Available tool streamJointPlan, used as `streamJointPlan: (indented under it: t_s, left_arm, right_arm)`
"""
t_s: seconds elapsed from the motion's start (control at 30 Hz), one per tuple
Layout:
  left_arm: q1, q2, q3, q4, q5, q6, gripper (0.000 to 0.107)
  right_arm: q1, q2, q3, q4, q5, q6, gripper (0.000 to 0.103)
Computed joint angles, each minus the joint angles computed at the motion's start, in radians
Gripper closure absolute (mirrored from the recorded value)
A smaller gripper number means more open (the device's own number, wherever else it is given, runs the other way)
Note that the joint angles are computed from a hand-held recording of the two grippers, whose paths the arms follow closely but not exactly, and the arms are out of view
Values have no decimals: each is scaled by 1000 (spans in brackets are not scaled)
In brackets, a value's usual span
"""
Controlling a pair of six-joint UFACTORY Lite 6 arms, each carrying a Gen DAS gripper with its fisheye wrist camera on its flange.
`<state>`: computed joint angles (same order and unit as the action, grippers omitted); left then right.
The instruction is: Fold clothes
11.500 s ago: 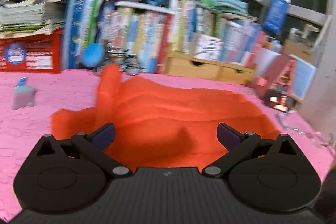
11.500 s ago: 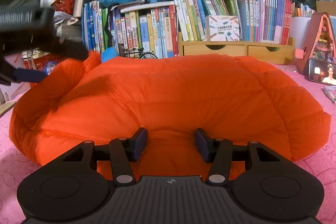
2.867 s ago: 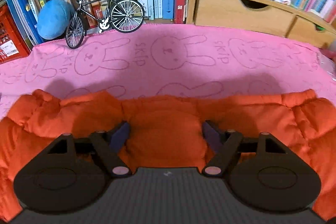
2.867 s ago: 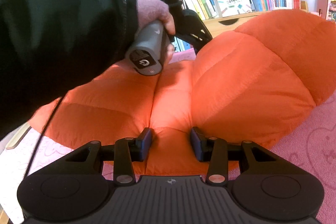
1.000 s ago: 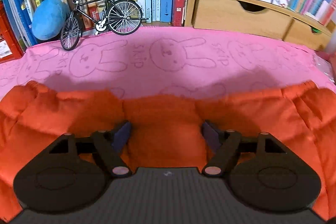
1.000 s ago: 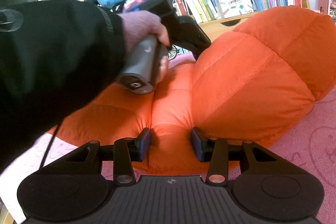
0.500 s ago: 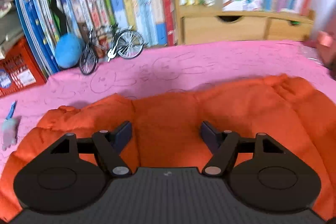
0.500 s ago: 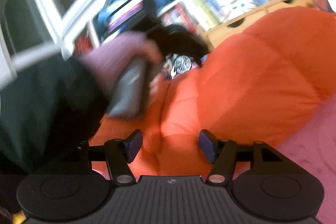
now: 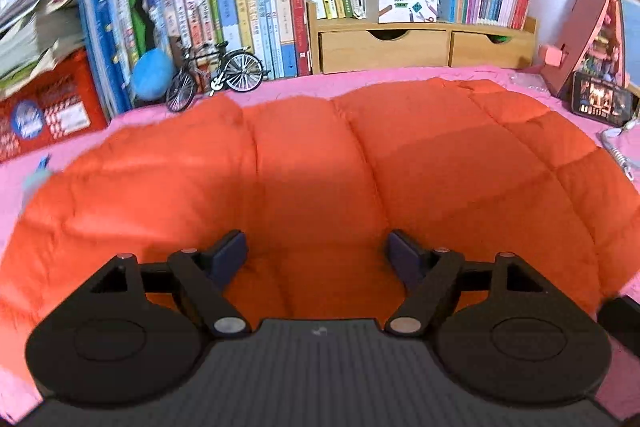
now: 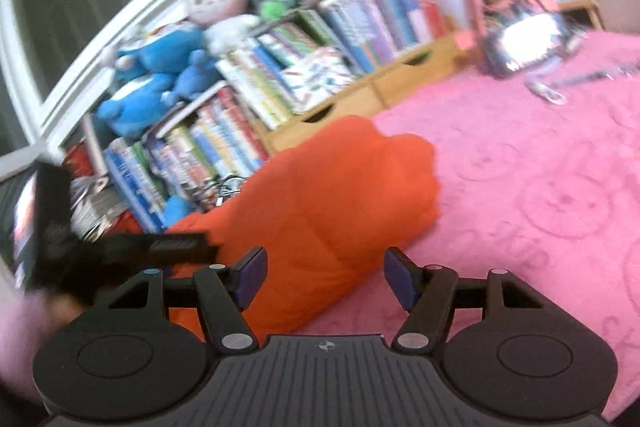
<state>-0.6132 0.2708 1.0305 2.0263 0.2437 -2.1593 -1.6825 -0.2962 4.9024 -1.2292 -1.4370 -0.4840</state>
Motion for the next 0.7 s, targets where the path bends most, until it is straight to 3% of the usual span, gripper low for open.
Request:
streamJointPlan:
  t_s: [0.1,0.23,0.4,0.53,0.7]
  left_arm:
    - [-24,-56,-111,186,57,-240,28]
    - [-55,-120,-234,305,121,-432,28]
    - [-91,-178,-341,382,198,-556,28]
    - [-62,-238,-364,473,188,-654,29]
    - [-48,-168,-313,485,186,-657,28]
  right_arm:
    - [-8,34,62,20,22,77,38]
    - [8,57,129,39,21,174,38]
    - [-9,107,225,1,74,297,37]
    - [-29,129,282,-58,105,366,33]
    - [-113,155,312,-125,187,370,29]
